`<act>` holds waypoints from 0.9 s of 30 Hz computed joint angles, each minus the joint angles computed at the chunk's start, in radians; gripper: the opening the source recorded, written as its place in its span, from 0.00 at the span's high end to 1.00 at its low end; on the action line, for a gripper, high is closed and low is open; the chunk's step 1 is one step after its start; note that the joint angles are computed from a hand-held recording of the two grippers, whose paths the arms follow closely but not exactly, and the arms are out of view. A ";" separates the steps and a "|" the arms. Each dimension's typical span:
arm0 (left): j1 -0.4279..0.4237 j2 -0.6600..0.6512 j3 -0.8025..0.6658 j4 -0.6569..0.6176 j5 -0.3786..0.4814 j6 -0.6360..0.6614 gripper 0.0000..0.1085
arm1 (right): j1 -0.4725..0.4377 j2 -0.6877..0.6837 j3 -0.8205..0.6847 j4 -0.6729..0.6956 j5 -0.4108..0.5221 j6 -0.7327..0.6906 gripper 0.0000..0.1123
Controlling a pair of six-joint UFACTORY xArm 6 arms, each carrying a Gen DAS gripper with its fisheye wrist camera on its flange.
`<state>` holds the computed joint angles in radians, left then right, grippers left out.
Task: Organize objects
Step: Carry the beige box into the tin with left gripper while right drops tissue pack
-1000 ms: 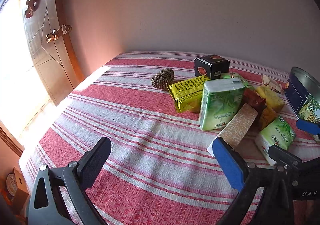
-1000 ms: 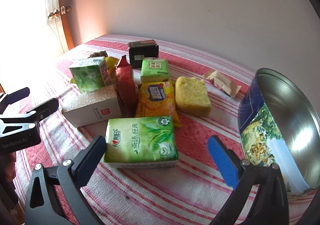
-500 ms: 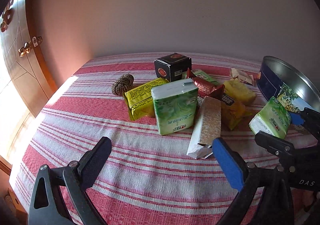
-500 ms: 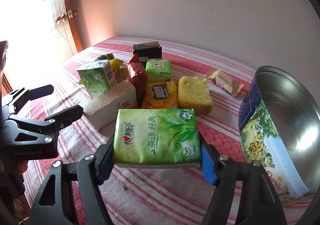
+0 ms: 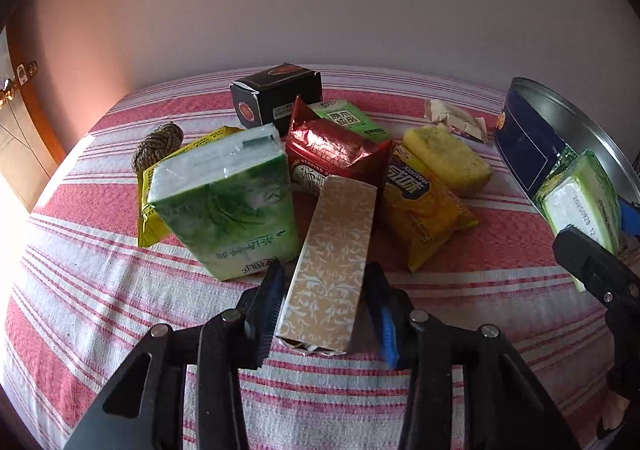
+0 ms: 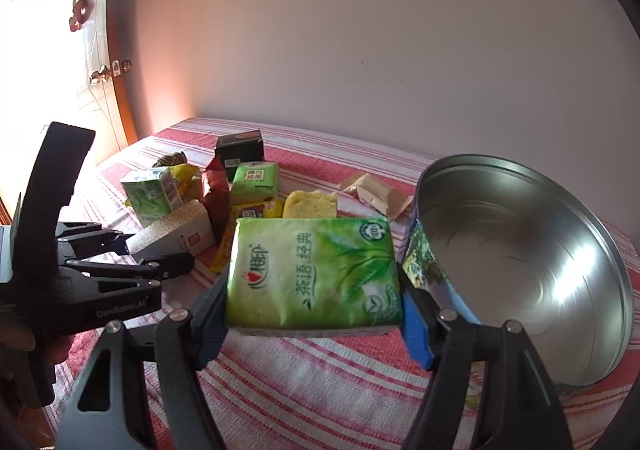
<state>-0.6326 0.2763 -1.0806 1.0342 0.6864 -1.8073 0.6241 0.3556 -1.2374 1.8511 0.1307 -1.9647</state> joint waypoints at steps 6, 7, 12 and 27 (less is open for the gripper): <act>-0.011 -0.024 0.019 0.103 0.002 -0.130 0.75 | -0.005 0.007 -0.011 0.068 -0.009 -0.067 0.36; -0.017 -0.045 0.037 0.164 0.001 -0.195 0.75 | -0.008 0.006 -0.012 0.080 -0.005 -0.076 0.36; -0.071 -0.128 0.078 0.320 0.073 -0.338 0.75 | -0.049 -0.045 0.005 0.318 0.055 -0.293 0.36; -0.133 0.053 -0.267 0.406 0.117 -0.159 0.75 | -0.284 -0.102 -0.027 0.737 0.076 -0.609 0.35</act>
<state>-0.7659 0.3289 -1.3476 1.4403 0.8029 -1.9667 0.3404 0.2532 -1.2646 2.5878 0.2066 -2.5740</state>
